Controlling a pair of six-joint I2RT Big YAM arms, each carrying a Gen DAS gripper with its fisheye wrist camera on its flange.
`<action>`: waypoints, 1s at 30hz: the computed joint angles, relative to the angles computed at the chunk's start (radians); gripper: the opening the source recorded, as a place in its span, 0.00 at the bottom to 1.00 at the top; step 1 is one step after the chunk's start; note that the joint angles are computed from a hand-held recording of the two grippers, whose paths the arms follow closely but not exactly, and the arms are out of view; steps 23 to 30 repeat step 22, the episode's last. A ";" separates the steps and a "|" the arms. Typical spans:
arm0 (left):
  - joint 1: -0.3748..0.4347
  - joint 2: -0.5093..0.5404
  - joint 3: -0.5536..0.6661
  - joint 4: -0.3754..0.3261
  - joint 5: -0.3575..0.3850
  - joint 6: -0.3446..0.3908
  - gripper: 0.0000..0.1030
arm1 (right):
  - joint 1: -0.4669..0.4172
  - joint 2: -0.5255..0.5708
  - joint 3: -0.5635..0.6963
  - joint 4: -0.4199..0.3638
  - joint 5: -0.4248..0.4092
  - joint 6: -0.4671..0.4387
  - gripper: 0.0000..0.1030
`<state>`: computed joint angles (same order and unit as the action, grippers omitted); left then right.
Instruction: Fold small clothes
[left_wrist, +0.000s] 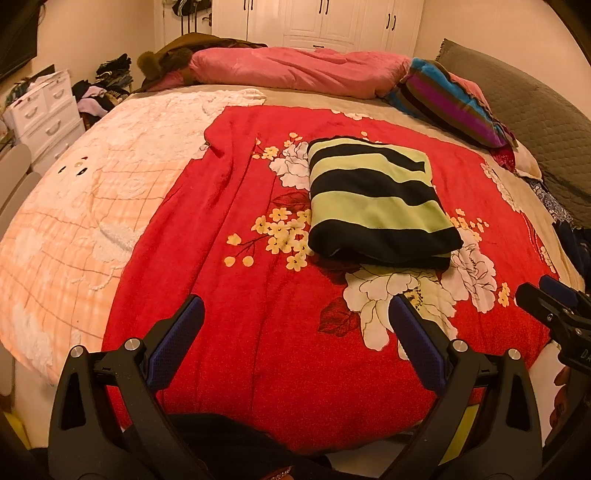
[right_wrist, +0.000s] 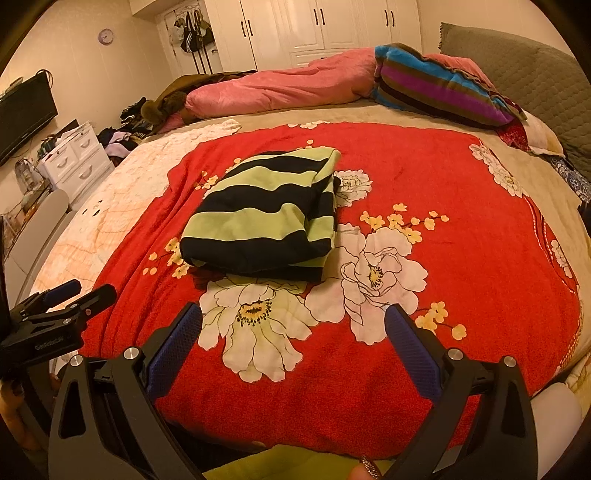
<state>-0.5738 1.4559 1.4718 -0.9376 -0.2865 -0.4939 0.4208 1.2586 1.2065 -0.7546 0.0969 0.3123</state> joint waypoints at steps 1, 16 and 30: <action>0.002 0.001 0.000 -0.002 0.002 -0.002 0.91 | -0.002 0.001 0.000 -0.003 0.000 0.001 0.96; 0.168 0.010 -0.026 -0.066 -0.002 -0.090 0.91 | -0.307 -0.101 -0.147 -0.130 0.220 0.197 0.96; 0.432 0.101 0.017 -0.124 -0.071 -0.086 0.91 | -0.691 -0.141 -0.287 -0.201 0.420 0.355 0.96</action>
